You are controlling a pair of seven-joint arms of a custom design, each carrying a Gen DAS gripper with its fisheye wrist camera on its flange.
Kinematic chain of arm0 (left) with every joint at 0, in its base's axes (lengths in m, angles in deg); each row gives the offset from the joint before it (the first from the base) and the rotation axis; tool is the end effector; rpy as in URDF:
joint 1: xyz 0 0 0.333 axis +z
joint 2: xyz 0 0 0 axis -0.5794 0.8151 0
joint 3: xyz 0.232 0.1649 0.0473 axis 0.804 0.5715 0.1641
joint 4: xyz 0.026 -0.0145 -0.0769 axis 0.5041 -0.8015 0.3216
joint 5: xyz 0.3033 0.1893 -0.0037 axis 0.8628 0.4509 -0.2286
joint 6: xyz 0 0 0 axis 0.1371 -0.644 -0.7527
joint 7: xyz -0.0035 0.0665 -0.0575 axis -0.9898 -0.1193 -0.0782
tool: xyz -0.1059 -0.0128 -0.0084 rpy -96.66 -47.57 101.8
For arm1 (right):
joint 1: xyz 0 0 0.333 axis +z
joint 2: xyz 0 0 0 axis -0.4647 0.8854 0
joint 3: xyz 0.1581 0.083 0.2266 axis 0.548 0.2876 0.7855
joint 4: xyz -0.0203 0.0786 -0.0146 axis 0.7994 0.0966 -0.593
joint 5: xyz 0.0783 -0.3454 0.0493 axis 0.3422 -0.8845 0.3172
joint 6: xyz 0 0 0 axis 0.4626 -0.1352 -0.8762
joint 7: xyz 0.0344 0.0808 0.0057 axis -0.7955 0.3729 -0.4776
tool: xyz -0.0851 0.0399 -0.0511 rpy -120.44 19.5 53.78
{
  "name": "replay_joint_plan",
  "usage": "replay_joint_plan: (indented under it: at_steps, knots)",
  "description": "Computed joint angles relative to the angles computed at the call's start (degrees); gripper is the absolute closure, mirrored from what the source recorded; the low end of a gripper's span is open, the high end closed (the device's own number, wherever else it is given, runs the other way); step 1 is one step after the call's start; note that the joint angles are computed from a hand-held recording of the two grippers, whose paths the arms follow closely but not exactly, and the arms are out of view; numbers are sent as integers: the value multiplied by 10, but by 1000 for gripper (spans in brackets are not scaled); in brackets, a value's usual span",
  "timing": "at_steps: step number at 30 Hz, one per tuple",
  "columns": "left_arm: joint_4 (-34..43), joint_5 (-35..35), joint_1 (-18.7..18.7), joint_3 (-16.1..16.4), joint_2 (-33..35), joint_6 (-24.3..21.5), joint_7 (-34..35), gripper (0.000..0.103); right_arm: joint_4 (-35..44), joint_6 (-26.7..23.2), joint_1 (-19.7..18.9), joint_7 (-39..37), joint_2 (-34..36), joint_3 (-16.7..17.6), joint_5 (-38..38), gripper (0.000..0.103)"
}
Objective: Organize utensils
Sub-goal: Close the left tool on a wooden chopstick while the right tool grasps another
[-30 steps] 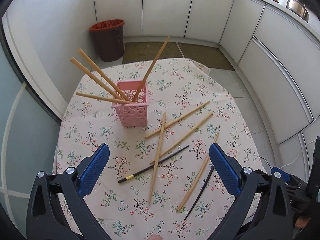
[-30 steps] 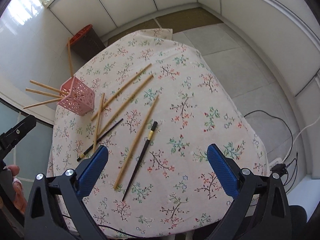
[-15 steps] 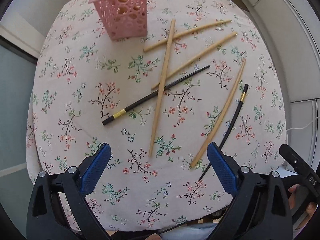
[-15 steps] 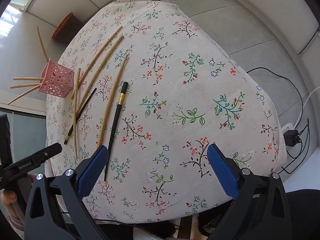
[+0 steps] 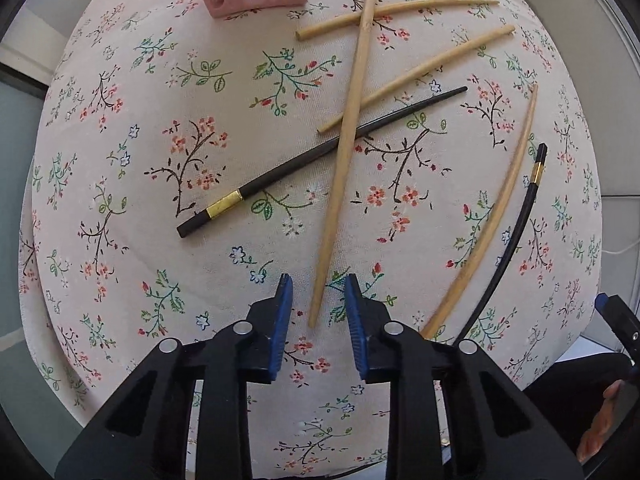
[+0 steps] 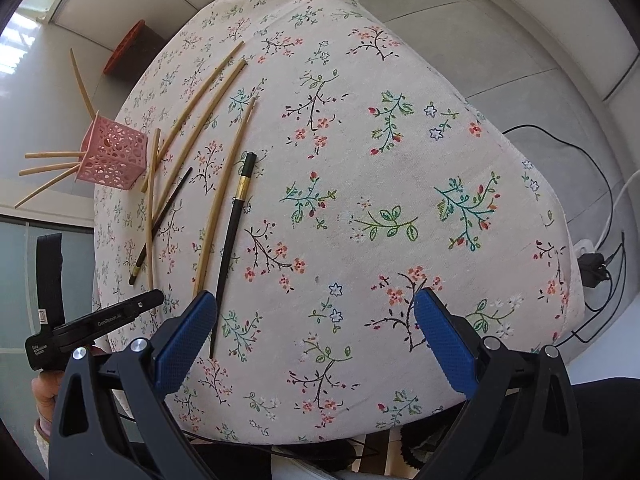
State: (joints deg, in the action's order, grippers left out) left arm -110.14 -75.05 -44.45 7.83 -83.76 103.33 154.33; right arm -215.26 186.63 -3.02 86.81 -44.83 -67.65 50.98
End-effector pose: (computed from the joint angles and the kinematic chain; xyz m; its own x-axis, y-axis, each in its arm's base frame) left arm 0.4407 -0.1648 0.3523 0.1316 -0.9902 0.0475 -0.9910 -0.1302 0.0322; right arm 0.4202 0.2418 0.3945 -0.1351 -0.9259 -0.3528 -0.9774 0.1831 -0.1061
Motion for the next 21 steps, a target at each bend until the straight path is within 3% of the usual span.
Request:
replay_joint_plan:
  at_steps: [2,4,11,14,19,21]
  knots:
    - [-4,17,-3,-4,-2,12,-5,84,3,1,0,2,4,0,0,7]
    - [-7,32,-4,-6,-2,18,-14,97,7,3,-2,9,8,1,-4,7]
    - [-31,66,-14,-16,-54,59,-21,99,73,15,-11,65,64,9,-52,7]
    - [-50,72,-17,-27,-92,89,-26,99,142,10,-19,94,122,12,-80,7]
    - [-76,72,-21,-37,-151,123,-12,99,306,-63,-19,155,248,9,-167,7]
    - [-84,79,-15,-45,-171,135,-17,99,357,-89,-17,170,289,11,-189,12]
